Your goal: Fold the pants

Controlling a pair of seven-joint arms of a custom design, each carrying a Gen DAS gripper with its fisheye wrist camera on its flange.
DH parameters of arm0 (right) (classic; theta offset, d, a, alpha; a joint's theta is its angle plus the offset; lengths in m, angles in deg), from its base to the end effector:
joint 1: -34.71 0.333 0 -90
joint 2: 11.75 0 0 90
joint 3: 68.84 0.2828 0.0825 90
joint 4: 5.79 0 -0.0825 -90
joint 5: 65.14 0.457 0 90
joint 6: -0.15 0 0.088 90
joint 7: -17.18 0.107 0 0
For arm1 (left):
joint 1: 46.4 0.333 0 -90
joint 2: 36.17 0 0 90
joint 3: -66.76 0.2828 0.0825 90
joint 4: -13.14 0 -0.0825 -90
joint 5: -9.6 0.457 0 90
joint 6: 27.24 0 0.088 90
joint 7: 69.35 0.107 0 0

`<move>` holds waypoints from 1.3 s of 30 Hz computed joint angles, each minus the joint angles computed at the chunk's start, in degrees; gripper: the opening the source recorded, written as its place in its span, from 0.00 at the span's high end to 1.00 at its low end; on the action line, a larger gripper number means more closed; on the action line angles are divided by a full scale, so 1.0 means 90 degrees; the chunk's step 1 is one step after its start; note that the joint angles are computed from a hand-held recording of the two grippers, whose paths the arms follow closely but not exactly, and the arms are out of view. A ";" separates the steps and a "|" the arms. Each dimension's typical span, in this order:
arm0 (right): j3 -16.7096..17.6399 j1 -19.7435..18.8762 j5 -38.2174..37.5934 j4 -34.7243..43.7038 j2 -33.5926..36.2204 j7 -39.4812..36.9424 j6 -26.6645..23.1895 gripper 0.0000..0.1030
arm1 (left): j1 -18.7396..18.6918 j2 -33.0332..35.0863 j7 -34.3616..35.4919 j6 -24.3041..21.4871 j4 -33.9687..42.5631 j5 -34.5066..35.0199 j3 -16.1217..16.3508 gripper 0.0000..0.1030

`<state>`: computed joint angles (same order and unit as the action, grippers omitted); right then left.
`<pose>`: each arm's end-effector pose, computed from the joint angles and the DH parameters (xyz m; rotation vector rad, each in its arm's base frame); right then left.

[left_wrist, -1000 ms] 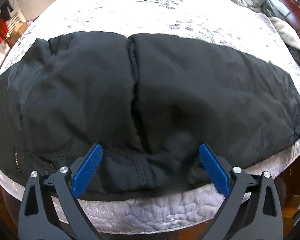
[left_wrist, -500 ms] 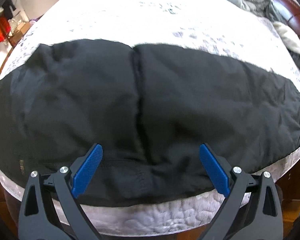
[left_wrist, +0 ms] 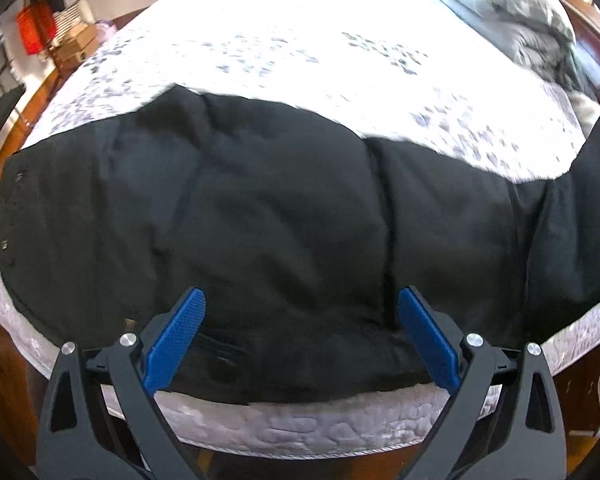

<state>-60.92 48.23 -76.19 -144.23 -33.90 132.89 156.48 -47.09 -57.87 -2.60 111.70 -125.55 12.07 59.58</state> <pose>0.5111 0.2101 0.4693 -1.8491 1.7013 -0.5605 0.5337 -0.0731 0.4245 -2.2466 1.7608 -0.4196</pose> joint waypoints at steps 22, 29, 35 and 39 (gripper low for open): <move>0.0193 0.1278 0.0413 0.0919 0.1750 -0.1672 -0.0898 0.76 | 0.0764 -0.0620 -0.0536 -0.0087 -0.0522 0.0283 0.0308 0.06; -0.0096 0.1693 0.2583 0.0620 0.1363 -0.3402 -0.0926 0.41 | 0.0773 -0.0650 -0.0341 -0.0064 -0.0584 0.0120 0.0356 0.06; 0.0206 0.1510 0.2220 0.0547 0.1186 -0.2804 -0.0331 0.41 | 0.0848 -0.0690 -0.0352 -0.0052 -0.0645 -0.0010 0.0420 0.06; 0.0345 0.1461 0.1348 0.0893 0.1608 -0.2168 -0.0491 0.45 | 0.0894 -0.0763 -0.0278 -0.0033 -0.0699 0.0017 0.0416 0.06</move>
